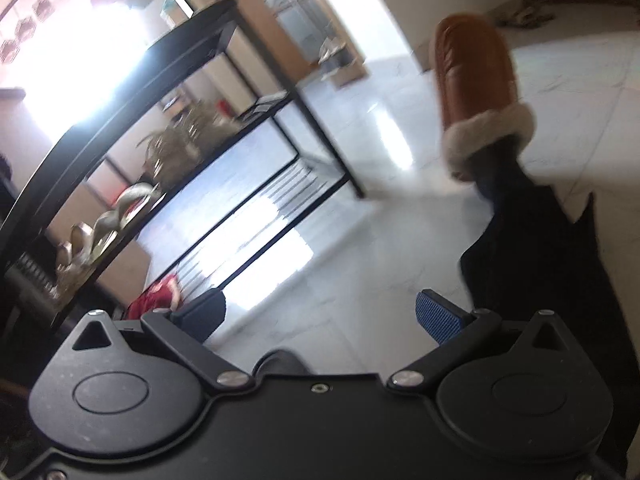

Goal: Organize scattered shoes
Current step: 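Lower the right gripper onto the strap of the upright black slide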

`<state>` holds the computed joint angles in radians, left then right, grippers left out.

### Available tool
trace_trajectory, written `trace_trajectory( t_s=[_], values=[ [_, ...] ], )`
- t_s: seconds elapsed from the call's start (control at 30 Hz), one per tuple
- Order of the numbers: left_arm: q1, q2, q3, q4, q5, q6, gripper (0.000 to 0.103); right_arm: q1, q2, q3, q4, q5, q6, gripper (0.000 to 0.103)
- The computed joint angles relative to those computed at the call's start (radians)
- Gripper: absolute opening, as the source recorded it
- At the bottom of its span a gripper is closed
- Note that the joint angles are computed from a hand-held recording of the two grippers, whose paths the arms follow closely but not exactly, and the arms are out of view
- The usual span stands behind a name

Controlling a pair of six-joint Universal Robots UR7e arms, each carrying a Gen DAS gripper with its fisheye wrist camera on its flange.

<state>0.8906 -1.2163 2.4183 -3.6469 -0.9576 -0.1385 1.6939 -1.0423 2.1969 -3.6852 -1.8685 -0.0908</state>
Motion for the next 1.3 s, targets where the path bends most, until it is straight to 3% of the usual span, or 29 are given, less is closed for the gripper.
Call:
trace_trajectory(
  t_s=[0.1, 0.23, 0.3, 0.5, 0.67, 0.77, 0.87, 1.0, 1.17, 1.3],
  values=[
    [-0.016, -0.022, 0.04, -0.035, 0.093, -0.035, 0.102, 0.013, -0.004, -0.011, 0.123, -0.003, -0.037, 0.103],
    [-0.014, -0.066, 0.11, -0.037, 0.117, -0.103, 0.102, 0.042, 0.017, -0.02, 0.266, -0.054, -0.097, 0.103],
    [-0.013, -0.085, 0.143, -0.037, 0.125, -0.122, 0.102, 0.068, 0.047, -0.033, 0.324, -0.129, -0.105, 0.103],
    [-0.024, -0.057, 0.209, -0.147, 0.207, -0.065, 0.102, 0.104, 0.085, -0.04, 0.466, -0.231, -0.115, 0.103],
    [-0.011, 0.062, 0.214, -0.312, 0.256, 0.06, 0.102, 0.146, 0.133, -0.045, 0.493, -0.352, -0.165, 0.103],
    [0.014, 0.084, 0.208, -0.301, 0.222, 0.089, 0.102, 0.166, 0.168, -0.028, 0.383, -0.366, -0.321, 0.103],
    [0.026, 0.093, 0.2, -0.303, 0.213, 0.096, 0.102, 0.172, 0.168, -0.026, 0.39, -0.353, -0.393, 0.103],
    [0.065, 0.047, 0.204, -0.26, 0.153, 0.013, 0.102, 0.153, 0.112, -0.018, 0.497, -0.269, -0.36, 0.103],
    [0.104, 0.016, 0.199, -0.24, 0.122, -0.085, 0.102, 0.139, 0.093, -0.035, 0.582, -0.297, -0.259, 0.103],
    [0.122, 0.015, 0.191, -0.23, 0.114, -0.11, 0.102, 0.097, 0.077, -0.064, 0.696, -0.233, -0.156, 0.103]
  ],
)
